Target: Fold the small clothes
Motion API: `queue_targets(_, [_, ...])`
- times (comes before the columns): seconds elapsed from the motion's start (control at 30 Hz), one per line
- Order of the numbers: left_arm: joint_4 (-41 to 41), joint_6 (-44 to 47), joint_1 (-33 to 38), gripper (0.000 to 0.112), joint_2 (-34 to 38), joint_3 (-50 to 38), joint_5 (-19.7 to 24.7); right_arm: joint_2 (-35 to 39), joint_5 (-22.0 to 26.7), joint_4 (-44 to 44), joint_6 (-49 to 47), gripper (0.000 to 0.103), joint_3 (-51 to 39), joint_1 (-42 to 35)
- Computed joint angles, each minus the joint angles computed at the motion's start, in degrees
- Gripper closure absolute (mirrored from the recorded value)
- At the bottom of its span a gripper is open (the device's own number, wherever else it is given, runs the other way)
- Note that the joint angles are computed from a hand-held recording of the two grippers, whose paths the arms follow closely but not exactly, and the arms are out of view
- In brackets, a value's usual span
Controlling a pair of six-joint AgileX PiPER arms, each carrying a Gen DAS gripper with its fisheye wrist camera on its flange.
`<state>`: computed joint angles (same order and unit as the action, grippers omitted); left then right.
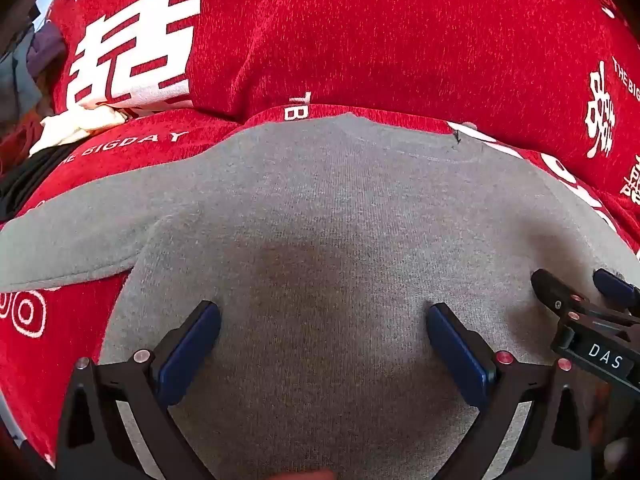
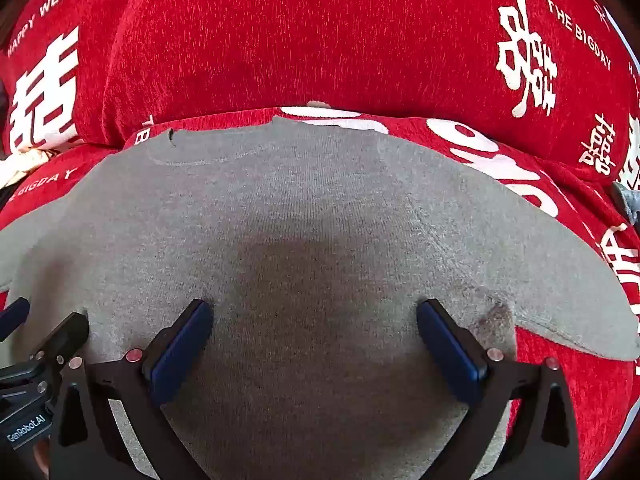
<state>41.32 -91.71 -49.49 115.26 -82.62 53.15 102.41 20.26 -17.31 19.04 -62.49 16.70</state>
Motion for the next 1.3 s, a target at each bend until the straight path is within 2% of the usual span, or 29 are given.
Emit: queue_targets(1.3, [1.03,-0.27,-0.25,0.009,0.71,-0.93,0.77,-0.21,-0.26,-0.50,0.19,0.001,0.23,0.04])
